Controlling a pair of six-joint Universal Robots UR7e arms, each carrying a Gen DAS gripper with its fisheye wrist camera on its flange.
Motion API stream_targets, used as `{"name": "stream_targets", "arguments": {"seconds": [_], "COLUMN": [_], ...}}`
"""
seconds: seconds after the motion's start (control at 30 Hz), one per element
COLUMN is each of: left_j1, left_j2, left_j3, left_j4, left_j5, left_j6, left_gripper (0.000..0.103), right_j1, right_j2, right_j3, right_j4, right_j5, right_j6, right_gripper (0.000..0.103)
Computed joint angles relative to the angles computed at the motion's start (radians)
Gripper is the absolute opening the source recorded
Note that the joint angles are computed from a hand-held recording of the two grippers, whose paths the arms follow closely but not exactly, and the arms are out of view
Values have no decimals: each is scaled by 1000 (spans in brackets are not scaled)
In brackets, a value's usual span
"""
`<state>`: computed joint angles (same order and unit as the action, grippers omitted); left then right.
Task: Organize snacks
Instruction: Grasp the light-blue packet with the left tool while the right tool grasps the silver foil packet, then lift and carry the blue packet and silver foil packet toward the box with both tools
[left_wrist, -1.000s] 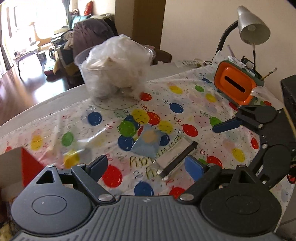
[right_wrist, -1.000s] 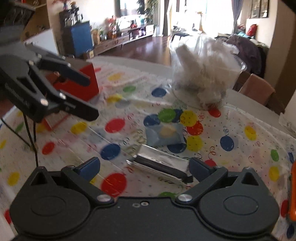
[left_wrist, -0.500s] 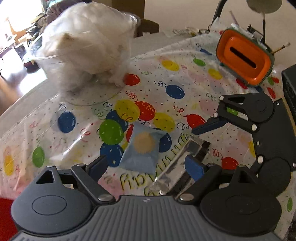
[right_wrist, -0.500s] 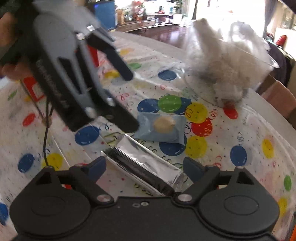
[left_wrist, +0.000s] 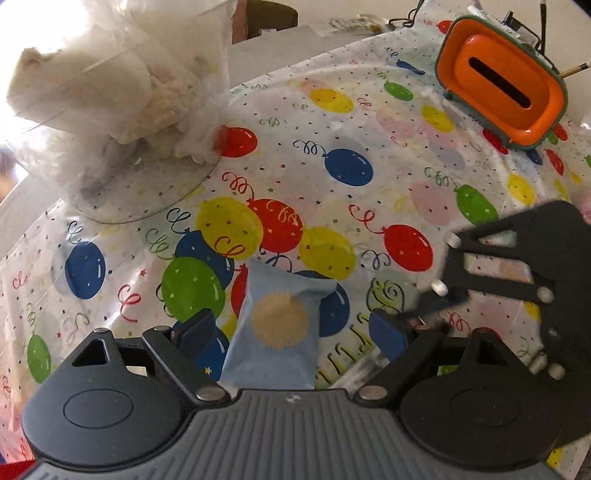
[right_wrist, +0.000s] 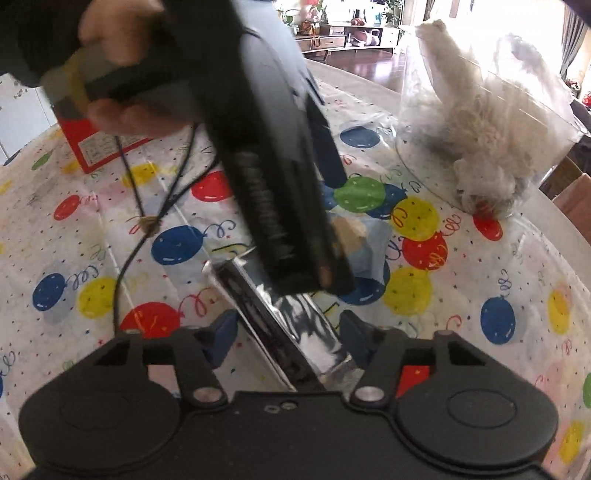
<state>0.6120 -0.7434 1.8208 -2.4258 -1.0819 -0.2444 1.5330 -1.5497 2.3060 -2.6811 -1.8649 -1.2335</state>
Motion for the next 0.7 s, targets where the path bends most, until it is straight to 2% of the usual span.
{"name": "stream_targets", "arguments": {"seconds": [0.13, 0.23, 0.3, 0.4, 0.53, 0.6, 0.7], "left_j1": [9, 14, 12, 6, -2, -4, -8], "left_j2": [19, 28, 36, 46, 52, 48, 46], "left_j3": [-15, -21, -23, -24, -15, -10, -4], "left_j4": [-2, -6, -4, 3, -13, -24, -30], "left_j5": [10, 5, 10, 22, 39, 41, 48], "left_j6": [9, 18, 30, 45, 61, 64, 54], "left_gripper": [90, 86, 80, 71, 65, 52, 47], "right_j1": [2, 11, 12, 15, 6, -1, 0], "right_j2": [-32, -52, -62, -48, -38, -41, -49], "right_j3": [25, 50, 65, 98, 125, 135, 149], "right_j4": [12, 9, -1, -85, -148, -171, -194], "right_j5": [-4, -14, -9, -19, -15, -8, -11], "right_j6": [7, 18, 26, 6, 48, 61, 92], "right_gripper": [46, 44, 44, 44, 45, 44, 42]}}
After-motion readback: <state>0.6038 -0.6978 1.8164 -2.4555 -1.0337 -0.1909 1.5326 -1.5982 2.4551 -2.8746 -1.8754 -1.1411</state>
